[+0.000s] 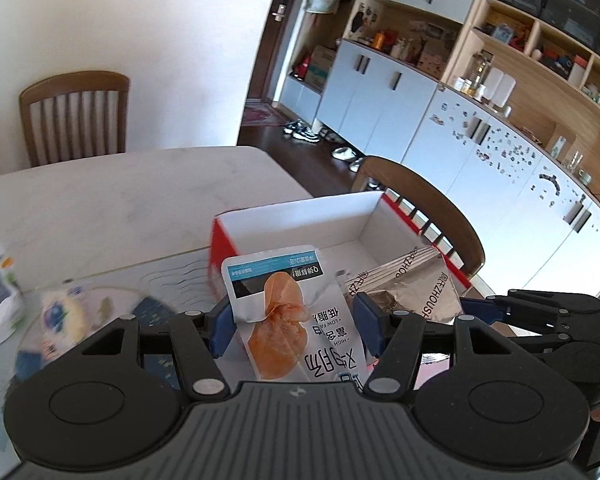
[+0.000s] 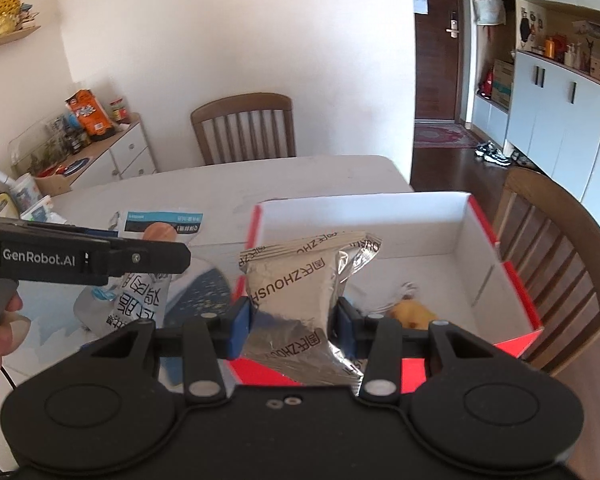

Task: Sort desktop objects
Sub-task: 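Carry the silver pouch and white printed bag with both grippers over the box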

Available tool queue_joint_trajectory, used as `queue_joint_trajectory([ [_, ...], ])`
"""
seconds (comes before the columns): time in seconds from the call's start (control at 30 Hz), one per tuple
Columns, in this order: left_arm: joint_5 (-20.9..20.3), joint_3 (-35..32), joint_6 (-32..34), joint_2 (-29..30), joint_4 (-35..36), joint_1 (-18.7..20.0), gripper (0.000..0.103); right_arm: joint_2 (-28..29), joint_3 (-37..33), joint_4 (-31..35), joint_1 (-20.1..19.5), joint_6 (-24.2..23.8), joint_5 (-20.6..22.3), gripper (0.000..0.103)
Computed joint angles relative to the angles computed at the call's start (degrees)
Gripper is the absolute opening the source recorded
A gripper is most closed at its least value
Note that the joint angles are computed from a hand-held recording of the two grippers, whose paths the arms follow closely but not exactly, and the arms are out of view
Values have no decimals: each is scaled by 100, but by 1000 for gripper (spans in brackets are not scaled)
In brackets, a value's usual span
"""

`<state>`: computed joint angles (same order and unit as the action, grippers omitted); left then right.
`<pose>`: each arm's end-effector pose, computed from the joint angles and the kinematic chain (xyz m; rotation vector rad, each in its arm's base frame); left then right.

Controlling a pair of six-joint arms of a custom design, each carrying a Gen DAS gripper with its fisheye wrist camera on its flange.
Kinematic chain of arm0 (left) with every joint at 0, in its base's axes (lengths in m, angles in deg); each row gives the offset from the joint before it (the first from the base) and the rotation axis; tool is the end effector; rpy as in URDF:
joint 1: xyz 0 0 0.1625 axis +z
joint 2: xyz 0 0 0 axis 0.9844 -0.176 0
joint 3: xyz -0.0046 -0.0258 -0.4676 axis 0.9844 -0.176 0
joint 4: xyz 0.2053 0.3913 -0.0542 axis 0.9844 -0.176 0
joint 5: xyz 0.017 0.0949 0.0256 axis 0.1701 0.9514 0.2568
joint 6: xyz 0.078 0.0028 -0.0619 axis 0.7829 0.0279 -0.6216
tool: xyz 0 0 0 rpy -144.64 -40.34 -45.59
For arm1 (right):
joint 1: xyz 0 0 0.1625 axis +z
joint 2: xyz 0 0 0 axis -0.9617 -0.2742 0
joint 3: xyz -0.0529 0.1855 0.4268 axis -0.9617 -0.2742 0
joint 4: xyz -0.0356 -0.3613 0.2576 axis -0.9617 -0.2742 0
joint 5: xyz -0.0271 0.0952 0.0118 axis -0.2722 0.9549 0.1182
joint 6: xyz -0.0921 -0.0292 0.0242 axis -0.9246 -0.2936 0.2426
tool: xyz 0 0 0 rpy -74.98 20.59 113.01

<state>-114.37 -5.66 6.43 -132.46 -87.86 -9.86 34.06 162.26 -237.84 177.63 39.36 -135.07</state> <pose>-0.1272 -0.8179 0.2260 0.8822 2.6231 -0.7643 0.2626 -0.7397 0.0836 0.4505 -2.3416 1.0075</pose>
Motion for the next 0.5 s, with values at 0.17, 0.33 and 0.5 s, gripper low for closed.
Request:
queue_joint_trajectory([
  [0.17, 20, -299, -22, 271, 222, -66, 61, -85, -6, -58, -109, -177, -52, 43],
  [0.33, 97, -567, -43, 533, 412, -101, 61, -158, -14, -113, -234, -294, -110, 43],
  [0.5, 0, -973, -165, 817, 818, -78, 61, -227, -128, 83, -392, -299, -69, 43],
])
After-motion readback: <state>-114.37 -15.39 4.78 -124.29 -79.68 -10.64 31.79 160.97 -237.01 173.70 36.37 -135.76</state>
